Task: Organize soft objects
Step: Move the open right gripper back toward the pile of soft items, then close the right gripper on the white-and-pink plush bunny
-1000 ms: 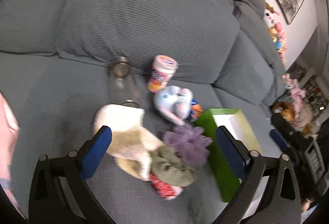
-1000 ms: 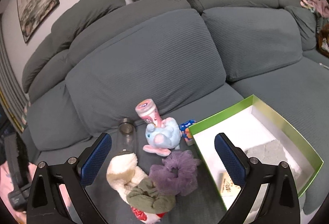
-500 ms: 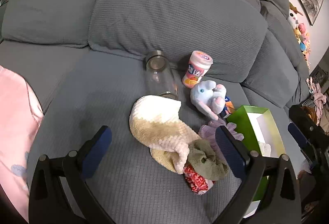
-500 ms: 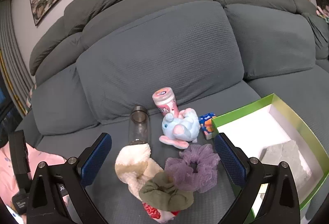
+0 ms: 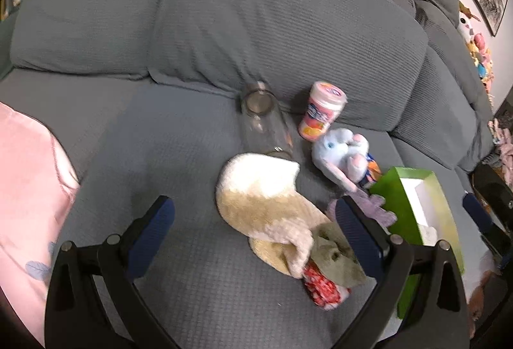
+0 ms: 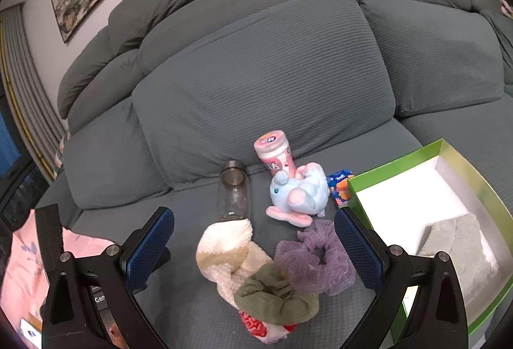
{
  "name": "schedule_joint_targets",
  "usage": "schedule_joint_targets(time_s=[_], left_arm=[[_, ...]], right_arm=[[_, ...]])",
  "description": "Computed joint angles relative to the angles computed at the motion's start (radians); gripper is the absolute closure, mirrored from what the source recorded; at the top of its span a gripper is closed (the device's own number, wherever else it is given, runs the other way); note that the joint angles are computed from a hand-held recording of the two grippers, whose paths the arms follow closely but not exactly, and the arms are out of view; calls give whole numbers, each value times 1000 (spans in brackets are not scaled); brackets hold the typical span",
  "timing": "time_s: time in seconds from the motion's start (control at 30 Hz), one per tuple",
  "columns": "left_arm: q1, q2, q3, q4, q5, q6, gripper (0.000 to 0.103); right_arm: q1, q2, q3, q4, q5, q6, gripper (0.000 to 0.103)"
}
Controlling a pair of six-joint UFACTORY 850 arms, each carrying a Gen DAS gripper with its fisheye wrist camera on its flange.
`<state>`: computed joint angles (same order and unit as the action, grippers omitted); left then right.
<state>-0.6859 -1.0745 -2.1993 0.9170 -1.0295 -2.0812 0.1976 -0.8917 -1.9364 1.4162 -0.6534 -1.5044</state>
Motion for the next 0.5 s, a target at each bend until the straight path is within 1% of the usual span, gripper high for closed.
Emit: schedule_joint_targets(time_s=[0.03,0.07,0.17,0.2,0.27,0.37,0.47,0.5], left_arm=[[-1,-2,-3,3,-18,-3,3],[-2,4,6,10,-19,-11,3],[1,33,58,33,20,-51,3],[2,39,69,37,25,-64,3],[-1,42,73,39,5,-75,3],[-2,47,80,39,-15,-79,4],[-1,70,121,53,11,-126,4],[0,75,129,57,18,-134,4]], right_arm=[[2,1,0,-11,-1,13,3],[2,1,-5,-24,-22,31,3],[3,6,-9,-36,-96,47,3],[7,17,5,-24,-102,26,3],[16,34,24,-16,-103,-5,3],[31,42,19,-41,-103,-4,3],[45,23,-35,-99,-95,95,3],[46,4,-73,-122,-114,146,3]])
